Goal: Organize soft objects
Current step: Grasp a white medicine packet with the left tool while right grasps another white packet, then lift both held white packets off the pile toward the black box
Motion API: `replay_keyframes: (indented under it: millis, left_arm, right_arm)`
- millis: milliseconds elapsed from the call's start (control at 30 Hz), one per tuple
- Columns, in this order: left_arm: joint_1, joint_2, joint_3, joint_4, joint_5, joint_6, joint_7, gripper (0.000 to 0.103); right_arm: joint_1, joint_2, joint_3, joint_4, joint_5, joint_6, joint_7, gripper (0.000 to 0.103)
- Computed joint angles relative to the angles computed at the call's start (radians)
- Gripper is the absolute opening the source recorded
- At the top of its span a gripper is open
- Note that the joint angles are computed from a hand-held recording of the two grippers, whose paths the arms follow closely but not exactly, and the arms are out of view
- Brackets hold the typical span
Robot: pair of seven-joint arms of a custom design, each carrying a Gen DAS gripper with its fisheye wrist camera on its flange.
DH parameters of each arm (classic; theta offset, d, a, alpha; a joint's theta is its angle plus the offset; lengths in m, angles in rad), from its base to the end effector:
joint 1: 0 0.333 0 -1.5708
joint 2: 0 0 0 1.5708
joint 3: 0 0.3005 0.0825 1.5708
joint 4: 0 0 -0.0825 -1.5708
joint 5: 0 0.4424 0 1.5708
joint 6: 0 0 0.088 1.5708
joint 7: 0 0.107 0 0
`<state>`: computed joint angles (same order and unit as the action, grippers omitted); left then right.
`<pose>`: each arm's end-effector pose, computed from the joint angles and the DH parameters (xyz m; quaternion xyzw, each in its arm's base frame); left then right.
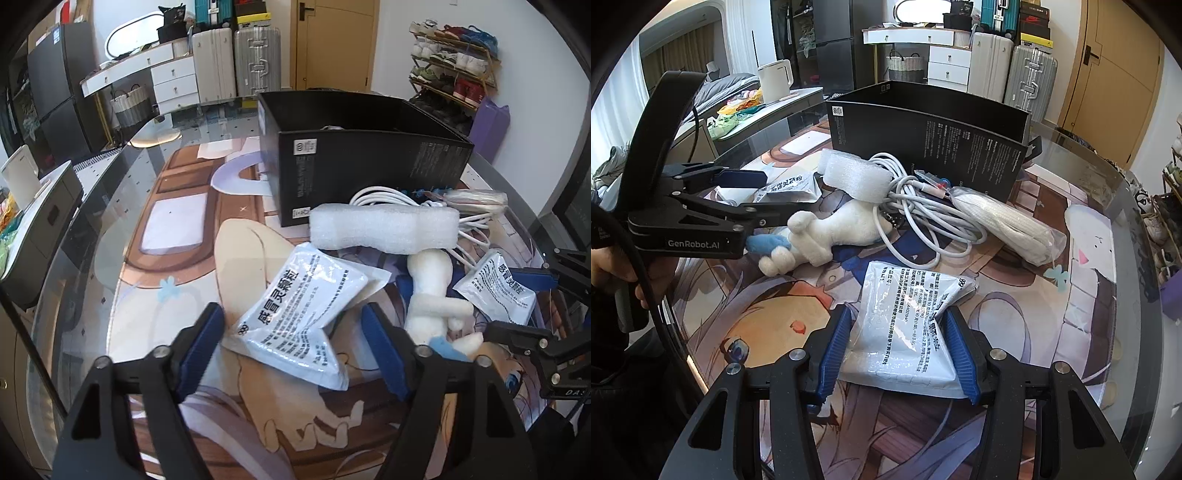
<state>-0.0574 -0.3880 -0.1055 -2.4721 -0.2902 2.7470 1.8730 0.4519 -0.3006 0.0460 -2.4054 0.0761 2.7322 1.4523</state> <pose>0.5179 -0.0747 0.4647 -0.5819 0.7423 -0.2696 0.1943 0.4814 0.2590 0.4551 -0.8319 0.4610 -0.1578 0.2656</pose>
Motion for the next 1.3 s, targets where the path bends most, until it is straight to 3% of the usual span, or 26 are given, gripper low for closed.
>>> replay_keyframes:
  millis: [33, 300, 400, 667, 1300]
  left_arm:
    - [-0.002, -0.002, 0.0, -0.002, 0.002, 0.004, 0.006, 0.055]
    - [-0.042, -0.031, 0.034, -0.019, -0.067, -0.003, 0.094, 0.042]
    - [-0.053, -0.04, 0.041, -0.021, -0.095, -0.01, 0.122, 0.039]
    - [-0.059, -0.062, 0.041, -0.03, -0.127, -0.013, 0.155, 0.039]
    - [-0.082, -0.129, 0.067, -0.049, -0.189, 0.004, 0.209, 0.039]
  right_arm:
    - [0.001, 0.0, -0.001, 0.0, 0.002, -0.001, -0.003, 0.053]
    - [0.016, -0.015, -0.018, -0.006, 0.036, -0.023, -0.06, 0.05]
    - [0.017, -0.026, -0.021, -0.012, 0.051, -0.02, -0.077, 0.041]
    - [0.018, -0.056, -0.028, -0.029, 0.064, -0.027, -0.11, 0.033]
    - [0.03, -0.132, -0.047, -0.071, 0.046, -0.002, -0.11, 0.031]
